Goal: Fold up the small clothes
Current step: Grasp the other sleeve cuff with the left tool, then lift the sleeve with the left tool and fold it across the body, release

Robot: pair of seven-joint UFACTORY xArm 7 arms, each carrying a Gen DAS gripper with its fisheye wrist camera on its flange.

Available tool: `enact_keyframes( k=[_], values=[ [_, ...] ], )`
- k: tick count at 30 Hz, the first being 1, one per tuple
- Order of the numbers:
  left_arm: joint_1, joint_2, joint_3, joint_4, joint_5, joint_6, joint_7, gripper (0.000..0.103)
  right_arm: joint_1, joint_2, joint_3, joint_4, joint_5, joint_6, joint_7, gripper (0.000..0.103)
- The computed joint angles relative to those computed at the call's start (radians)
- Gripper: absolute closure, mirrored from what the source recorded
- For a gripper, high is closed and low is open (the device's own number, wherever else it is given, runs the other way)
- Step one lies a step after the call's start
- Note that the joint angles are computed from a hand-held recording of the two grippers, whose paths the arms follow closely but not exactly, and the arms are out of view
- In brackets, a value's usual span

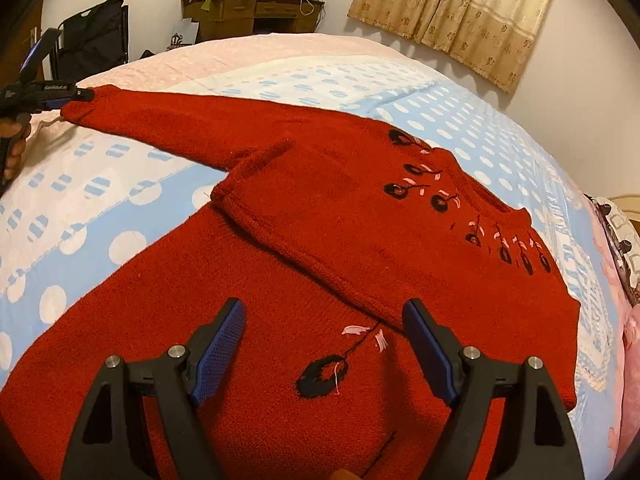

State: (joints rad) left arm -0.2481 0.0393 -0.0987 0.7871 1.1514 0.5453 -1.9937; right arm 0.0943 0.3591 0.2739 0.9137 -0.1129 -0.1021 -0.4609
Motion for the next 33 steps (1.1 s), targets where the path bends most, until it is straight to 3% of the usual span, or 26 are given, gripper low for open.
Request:
enact_keyframes(
  k=[3,4,5,6,7,11,21,26,30,33],
  values=[
    [0.007,-0.002,0.005,-0.005,-0.026,-0.007,0.027,0.044,0.003,0.002,-0.003,0.000,-0.001,0.001,0.001,0.022],
    [0.008,0.002,0.005,-0.001,-0.040,-0.002,0.051,0.051,0.002,0.003,-0.002,0.001,-0.001,0.002,0.001,0.022],
    [0.008,0.002,0.005,0.000,-0.048,0.003,0.064,0.060,0.003,0.003,-0.003,0.001,-0.001,0.002,0.002,0.022],
    [0.010,-0.001,0.007,-0.003,-0.049,-0.003,0.076,0.088,0.002,0.003,-0.001,0.001,0.000,0.003,0.002,0.022],
    [0.019,-0.008,0.013,-0.014,-0.055,-0.044,0.085,0.094,0.000,0.004,0.001,0.001,0.000,0.003,0.002,0.022],
    [0.039,-0.054,0.013,-0.050,0.012,-0.109,-0.008,0.094,-0.033,0.002,0.034,0.005,0.006,0.016,-0.002,0.022],
    [0.035,-0.109,-0.057,0.012,0.060,-0.156,-0.017,0.094,-0.168,-0.014,0.162,0.010,0.063,0.037,-0.043,0.022],
    [0.014,-0.072,-0.067,0.099,0.074,-0.197,-0.012,0.094,-0.278,-0.036,0.266,0.004,0.114,0.053,-0.097,0.022],
    [-0.017,-0.028,-0.064,0.184,0.119,-0.219,-0.010,0.094,-0.450,-0.042,0.432,0.005,0.191,0.071,-0.164,0.022],
    [-0.041,0.011,-0.051,0.254,0.130,-0.245,0.007,0.094,-0.528,-0.046,0.503,0.011,0.256,0.088,-0.207,0.022]
  ],
)
